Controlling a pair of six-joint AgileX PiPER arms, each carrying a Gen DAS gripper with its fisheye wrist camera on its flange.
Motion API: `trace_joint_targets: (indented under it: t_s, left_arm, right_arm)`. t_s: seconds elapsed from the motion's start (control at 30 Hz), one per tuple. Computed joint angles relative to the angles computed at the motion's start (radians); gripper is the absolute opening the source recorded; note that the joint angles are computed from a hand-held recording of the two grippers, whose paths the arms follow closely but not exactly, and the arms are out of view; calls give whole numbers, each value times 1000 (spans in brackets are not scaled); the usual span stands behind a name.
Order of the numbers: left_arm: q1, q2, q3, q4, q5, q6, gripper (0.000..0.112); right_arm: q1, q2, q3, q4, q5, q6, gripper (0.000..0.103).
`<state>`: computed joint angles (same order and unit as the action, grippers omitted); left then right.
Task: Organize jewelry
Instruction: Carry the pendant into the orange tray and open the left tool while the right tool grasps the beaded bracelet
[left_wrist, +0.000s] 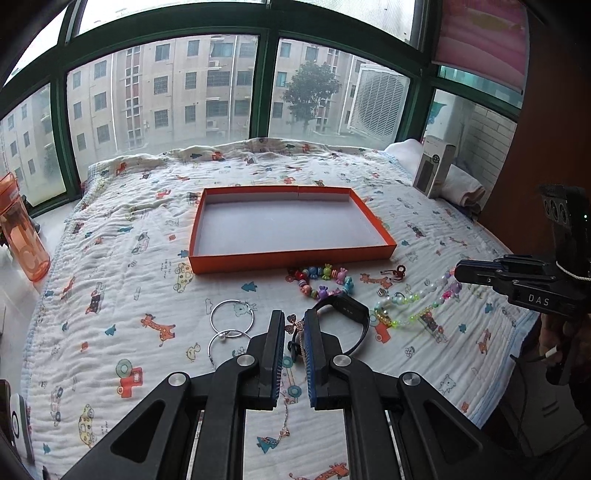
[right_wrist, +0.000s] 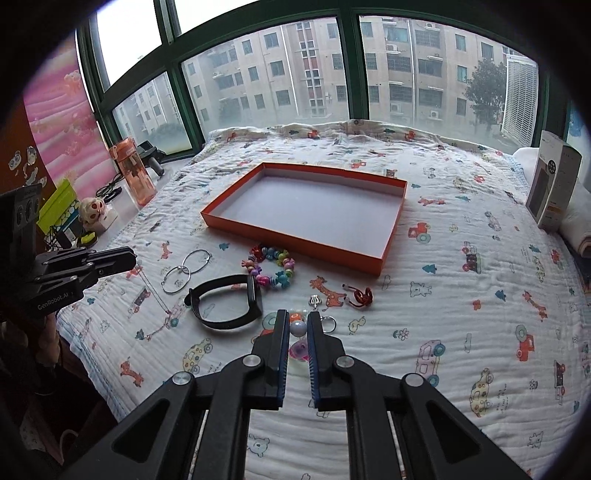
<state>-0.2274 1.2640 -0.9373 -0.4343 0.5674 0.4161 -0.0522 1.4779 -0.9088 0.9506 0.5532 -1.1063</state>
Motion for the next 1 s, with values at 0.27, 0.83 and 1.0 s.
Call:
trace_joint_targets:
  t_s: [0.27,0.83,1.0]
  left_arm:
    - [44,55,-234,18,77,20,11]
    - [64,562,-1060,114,290,-52,11]
    - [65,656,-1144,115,300,-57,11]
  right_arm:
    - [-16,18,-154,26,75,20,12]
    - [46,232,-502,-41,41,166,12]
    - [59,288,-531,-54,27,197,12]
